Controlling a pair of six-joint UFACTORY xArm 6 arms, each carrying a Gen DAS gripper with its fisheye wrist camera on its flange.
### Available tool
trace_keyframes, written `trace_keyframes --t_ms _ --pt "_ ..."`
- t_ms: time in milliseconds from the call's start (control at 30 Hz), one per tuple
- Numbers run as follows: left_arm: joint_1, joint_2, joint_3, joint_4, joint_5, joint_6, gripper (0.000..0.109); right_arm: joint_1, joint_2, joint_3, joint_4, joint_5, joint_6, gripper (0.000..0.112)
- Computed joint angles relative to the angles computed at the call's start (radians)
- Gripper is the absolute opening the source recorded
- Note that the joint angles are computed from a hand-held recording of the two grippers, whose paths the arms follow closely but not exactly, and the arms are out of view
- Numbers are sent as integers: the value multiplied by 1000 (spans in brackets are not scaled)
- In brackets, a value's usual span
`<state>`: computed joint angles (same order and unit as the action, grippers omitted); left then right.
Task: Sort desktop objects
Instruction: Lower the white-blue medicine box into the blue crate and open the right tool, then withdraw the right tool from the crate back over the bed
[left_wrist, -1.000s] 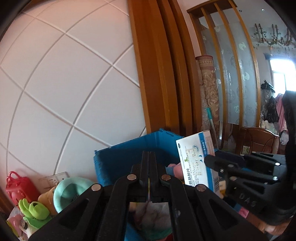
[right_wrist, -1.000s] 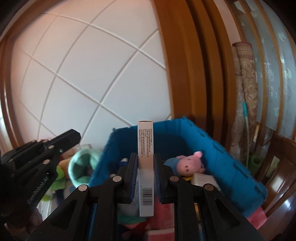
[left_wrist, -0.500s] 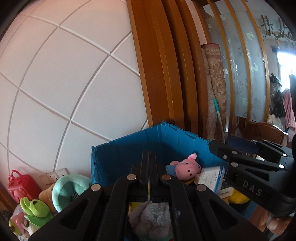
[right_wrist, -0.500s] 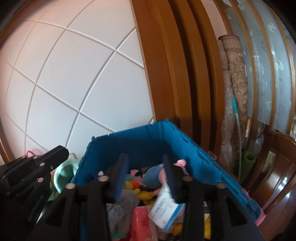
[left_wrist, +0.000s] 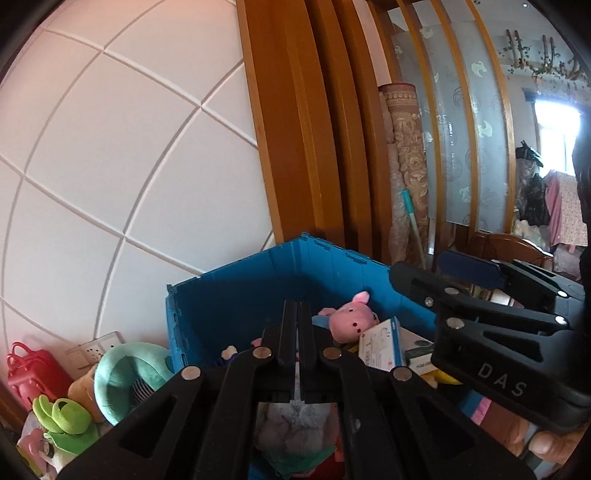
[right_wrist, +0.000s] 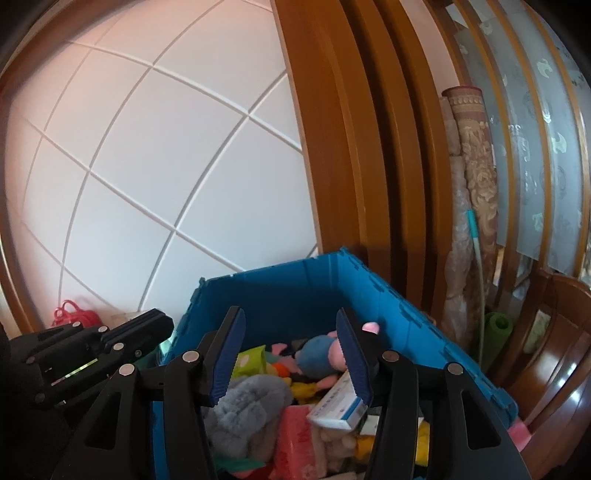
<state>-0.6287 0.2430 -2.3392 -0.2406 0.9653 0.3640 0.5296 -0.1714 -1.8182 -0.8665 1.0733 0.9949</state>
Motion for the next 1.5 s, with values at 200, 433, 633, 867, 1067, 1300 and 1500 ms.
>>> trace_keyframes --t_ms 200,433,633,867,1067,1300,1500 --pt "41 -10 -19 -140 92 55 1 37 -5 0 -29 16 25 58" --pt "88 36 -102 -312 244 135 103 66 -10 4 -62 14 59 63" --pt "66 45 -65 -255 191 93 103 88 -13 -2 -100 43 65 64" --pt "139 -230 390 -292 -96 257 103 129 -37 23 -153 55 100 69" --pt "362 -425 667 -367 -205 325 103 204 -7 34 -222 -51 141 93" --pt "666 -587 992 -362 -276 463 103 277 193 -78 -56 -233 11 95" --pt "884 -594 1077 -441 -187 568 103 339 437 -201 276 -176 -216 95"
